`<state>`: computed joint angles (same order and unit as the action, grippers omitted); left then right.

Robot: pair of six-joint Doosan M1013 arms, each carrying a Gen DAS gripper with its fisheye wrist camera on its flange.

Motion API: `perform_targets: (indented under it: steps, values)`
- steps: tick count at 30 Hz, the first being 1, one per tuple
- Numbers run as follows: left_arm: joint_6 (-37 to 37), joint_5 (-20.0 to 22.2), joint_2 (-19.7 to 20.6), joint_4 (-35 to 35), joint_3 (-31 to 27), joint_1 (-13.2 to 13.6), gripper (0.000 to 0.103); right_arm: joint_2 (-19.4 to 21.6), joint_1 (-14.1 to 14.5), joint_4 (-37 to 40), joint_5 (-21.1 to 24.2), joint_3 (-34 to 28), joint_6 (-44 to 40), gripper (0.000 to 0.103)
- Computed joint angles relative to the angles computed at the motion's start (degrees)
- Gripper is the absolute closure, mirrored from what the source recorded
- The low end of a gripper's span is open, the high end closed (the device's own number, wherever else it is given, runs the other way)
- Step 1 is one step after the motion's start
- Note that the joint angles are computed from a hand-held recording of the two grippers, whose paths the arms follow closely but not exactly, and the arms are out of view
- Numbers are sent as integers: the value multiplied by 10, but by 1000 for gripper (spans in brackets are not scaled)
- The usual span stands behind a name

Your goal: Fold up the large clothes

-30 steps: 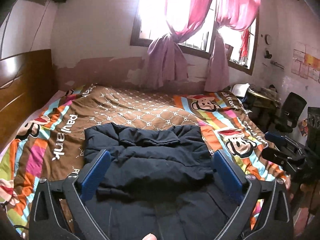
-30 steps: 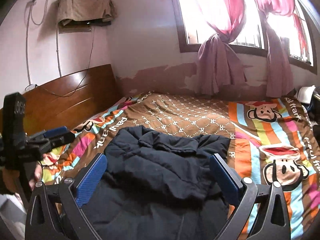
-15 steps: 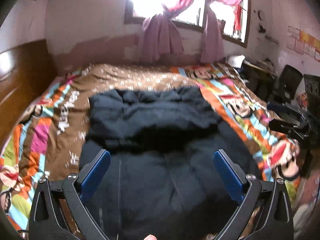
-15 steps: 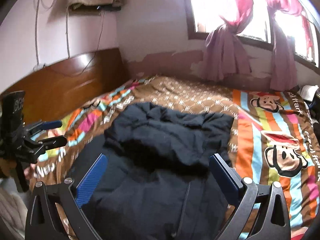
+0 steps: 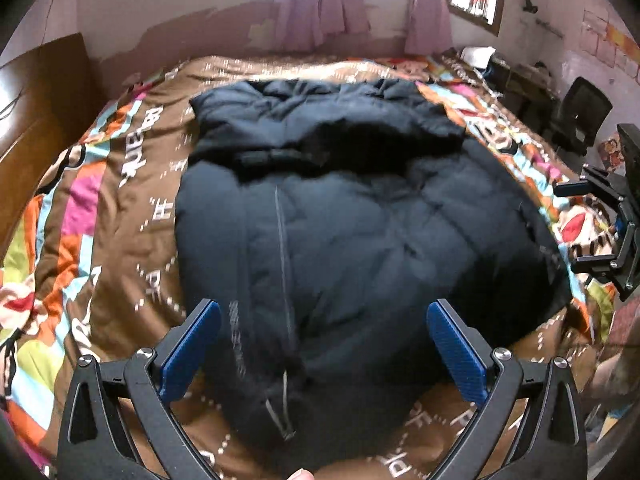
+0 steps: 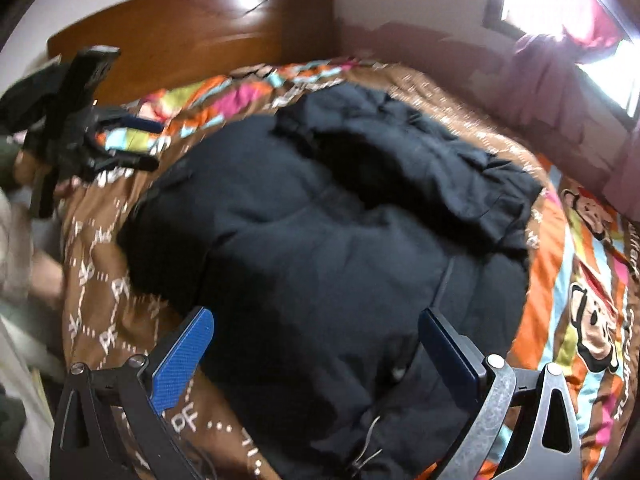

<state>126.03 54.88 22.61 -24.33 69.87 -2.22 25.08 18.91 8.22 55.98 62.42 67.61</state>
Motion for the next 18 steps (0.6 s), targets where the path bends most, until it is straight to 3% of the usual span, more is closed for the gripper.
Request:
perform_targets:
  steps: [4, 10, 18]
  values:
    - [-14, 2, 2, 33, 3, 0, 2, 6, 5, -3, 35, 0, -15, 0]
    - [-10, 44, 9, 40, 0, 9, 2, 22, -1, 29, 107, -16, -4, 0]
    - [123, 22, -13, 35, 41, -11, 2, 20, 37, -86, 96, 7, -35, 0]
